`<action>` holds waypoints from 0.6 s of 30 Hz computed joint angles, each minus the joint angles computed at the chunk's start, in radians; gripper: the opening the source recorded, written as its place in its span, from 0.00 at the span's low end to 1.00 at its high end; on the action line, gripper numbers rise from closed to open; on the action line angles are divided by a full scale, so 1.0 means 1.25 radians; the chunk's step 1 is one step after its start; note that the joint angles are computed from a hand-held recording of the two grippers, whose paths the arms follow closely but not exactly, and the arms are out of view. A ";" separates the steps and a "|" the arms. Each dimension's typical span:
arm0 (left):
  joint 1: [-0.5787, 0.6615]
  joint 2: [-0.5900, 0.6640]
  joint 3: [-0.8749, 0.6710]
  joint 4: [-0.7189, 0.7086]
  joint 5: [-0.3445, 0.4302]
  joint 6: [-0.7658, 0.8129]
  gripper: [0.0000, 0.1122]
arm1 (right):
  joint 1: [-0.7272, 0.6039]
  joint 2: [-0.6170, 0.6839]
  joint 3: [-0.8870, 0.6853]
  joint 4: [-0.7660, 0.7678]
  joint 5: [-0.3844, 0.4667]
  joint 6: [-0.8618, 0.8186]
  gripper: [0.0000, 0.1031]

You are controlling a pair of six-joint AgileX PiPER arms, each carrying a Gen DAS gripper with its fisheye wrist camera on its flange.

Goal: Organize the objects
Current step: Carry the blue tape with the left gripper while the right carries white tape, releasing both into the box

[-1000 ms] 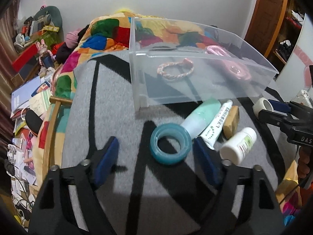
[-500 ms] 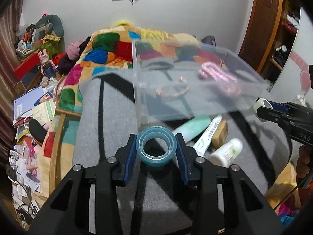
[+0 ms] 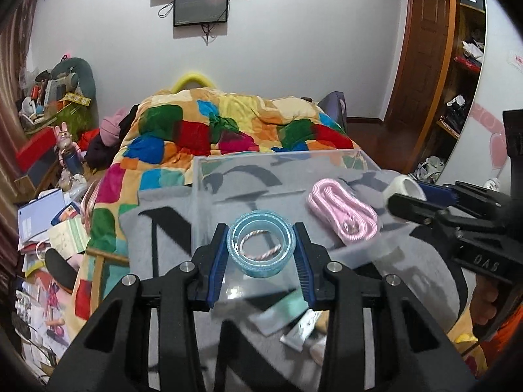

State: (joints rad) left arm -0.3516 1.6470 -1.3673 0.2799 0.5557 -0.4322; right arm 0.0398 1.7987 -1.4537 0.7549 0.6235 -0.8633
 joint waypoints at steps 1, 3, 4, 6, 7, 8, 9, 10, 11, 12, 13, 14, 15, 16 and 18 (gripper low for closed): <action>0.001 0.013 -0.015 -0.010 0.003 0.012 0.34 | 0.008 0.015 -0.019 -0.018 -0.001 0.020 0.34; 0.009 0.041 -0.051 -0.045 0.016 0.048 0.34 | 0.020 0.034 -0.041 -0.040 -0.004 0.041 0.34; 0.015 0.060 -0.075 -0.074 0.026 0.077 0.34 | 0.026 0.047 -0.058 -0.055 -0.002 0.056 0.34; 0.017 0.091 -0.117 -0.092 0.052 0.093 0.34 | 0.035 0.077 -0.093 -0.077 0.012 0.082 0.34; 0.019 0.103 -0.131 -0.100 0.060 0.101 0.34 | 0.036 0.097 -0.118 -0.090 0.026 0.096 0.34; 0.026 0.125 -0.158 -0.124 0.078 0.124 0.34 | 0.040 0.111 -0.135 -0.104 0.035 0.110 0.34; 0.030 0.136 -0.170 -0.140 0.088 0.136 0.34 | 0.044 0.124 -0.151 -0.121 0.042 0.128 0.34; 0.035 0.150 -0.186 -0.162 0.102 0.154 0.34 | 0.047 0.142 -0.174 -0.140 0.054 0.148 0.34; 0.043 0.170 -0.210 -0.191 0.123 0.176 0.34 | 0.049 0.152 -0.183 -0.151 0.057 0.160 0.34; 0.047 0.181 -0.220 -0.206 0.135 0.188 0.34 | 0.051 0.163 -0.194 -0.165 0.062 0.176 0.34; 0.049 0.191 -0.230 -0.211 0.145 0.191 0.34 | 0.053 0.176 -0.210 -0.182 0.073 0.194 0.34; 0.049 0.201 -0.238 -0.211 0.153 0.190 0.34 | 0.053 0.188 -0.224 -0.192 0.084 0.207 0.34; 0.049 0.207 -0.241 -0.208 0.158 0.189 0.34 | 0.053 0.200 -0.240 -0.201 0.097 0.219 0.34; 0.049 0.213 -0.245 -0.207 0.162 0.189 0.34 | 0.052 0.217 -0.261 -0.211 0.116 0.234 0.34; 0.040 0.220 -0.247 -0.180 0.164 0.172 0.34 | 0.051 0.236 -0.286 -0.225 0.138 0.252 0.34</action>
